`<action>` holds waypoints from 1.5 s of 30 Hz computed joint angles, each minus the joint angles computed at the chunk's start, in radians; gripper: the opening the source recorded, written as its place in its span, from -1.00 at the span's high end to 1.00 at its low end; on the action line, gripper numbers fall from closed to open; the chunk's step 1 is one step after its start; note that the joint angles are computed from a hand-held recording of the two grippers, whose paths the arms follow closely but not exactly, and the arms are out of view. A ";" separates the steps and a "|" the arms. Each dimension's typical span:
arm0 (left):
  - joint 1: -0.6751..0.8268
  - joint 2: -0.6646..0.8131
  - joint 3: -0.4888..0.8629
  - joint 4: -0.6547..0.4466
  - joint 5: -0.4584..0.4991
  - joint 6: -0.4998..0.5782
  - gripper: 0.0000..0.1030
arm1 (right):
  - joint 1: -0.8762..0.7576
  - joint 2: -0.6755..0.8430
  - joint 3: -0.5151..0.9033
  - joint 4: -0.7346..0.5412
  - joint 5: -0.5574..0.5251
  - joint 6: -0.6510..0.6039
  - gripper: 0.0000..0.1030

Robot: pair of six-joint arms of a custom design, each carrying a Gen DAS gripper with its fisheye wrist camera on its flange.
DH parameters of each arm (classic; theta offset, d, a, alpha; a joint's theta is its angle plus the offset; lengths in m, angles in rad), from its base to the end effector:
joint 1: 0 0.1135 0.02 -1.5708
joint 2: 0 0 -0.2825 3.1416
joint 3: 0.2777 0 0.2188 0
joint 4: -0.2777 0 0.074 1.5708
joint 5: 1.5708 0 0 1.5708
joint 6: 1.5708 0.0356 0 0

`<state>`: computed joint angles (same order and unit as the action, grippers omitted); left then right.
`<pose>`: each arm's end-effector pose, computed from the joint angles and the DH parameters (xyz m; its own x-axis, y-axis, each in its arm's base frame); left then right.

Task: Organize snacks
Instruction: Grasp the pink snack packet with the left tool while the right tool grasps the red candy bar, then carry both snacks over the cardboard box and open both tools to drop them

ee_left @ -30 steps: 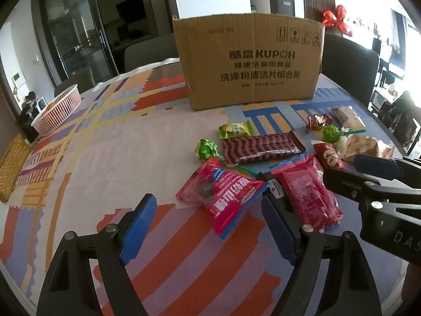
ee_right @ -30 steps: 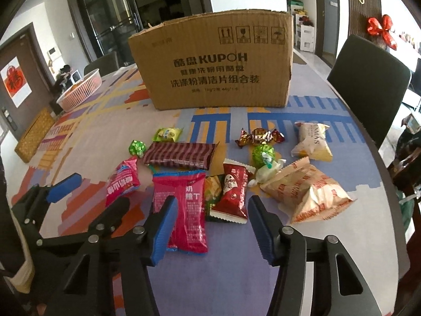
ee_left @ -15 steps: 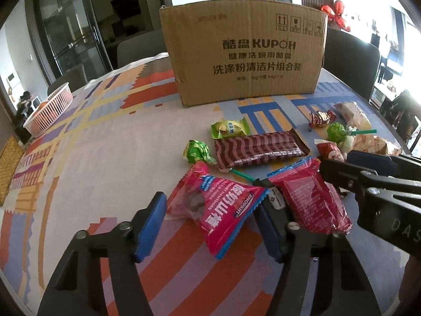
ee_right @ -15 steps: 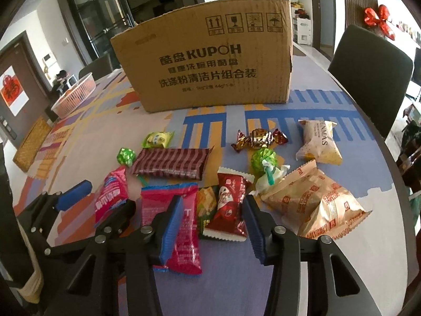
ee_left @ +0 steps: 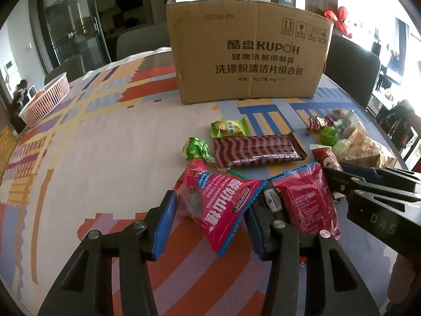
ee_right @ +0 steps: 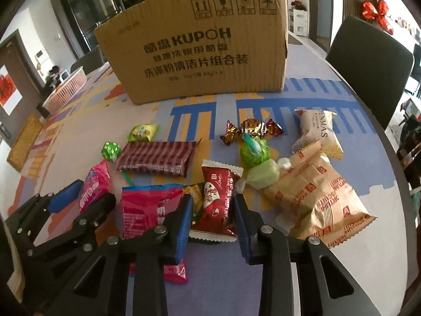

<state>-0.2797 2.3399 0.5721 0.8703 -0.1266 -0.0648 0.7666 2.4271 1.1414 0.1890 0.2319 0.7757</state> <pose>0.2918 -0.0791 0.0129 -0.7626 0.1522 -0.6287 0.1491 0.9871 0.0581 0.2936 0.2714 0.0169 -0.8773 0.1012 -0.4691 0.0207 0.9846 0.1737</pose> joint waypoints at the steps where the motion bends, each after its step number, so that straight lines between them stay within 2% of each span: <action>1: 0.001 -0.003 -0.003 0.002 0.000 -0.004 0.04 | 0.002 0.000 0.002 -0.005 0.006 -0.004 0.46; 6: 0.000 -0.035 -0.041 0.025 0.002 -0.020 0.05 | 0.016 -0.015 -0.008 -0.012 0.026 -0.010 0.54; 15: -0.003 -0.128 -0.126 0.055 0.029 -0.057 0.05 | 0.048 -0.092 -0.086 0.023 0.054 -0.006 0.54; 27: -0.061 -0.319 -0.233 0.097 -0.040 -0.058 0.05 | 0.092 -0.236 -0.182 0.071 0.131 -0.033 0.54; 32: -0.069 -0.400 -0.228 0.076 -0.064 -0.038 0.04 | 0.090 -0.284 -0.190 0.081 0.154 -0.063 0.54; 40: -0.061 -0.494 -0.156 -0.011 -0.052 -0.023 0.04 | 0.057 -0.341 -0.174 0.100 0.180 -0.133 0.54; 42: -0.061 -0.498 -0.109 -0.069 -0.058 -0.019 0.05 | 0.043 -0.354 -0.163 0.105 0.187 -0.154 0.54; 45: -0.044 -0.497 -0.037 -0.147 -0.020 -0.029 0.05 | 0.020 -0.354 -0.131 0.102 0.197 -0.194 0.54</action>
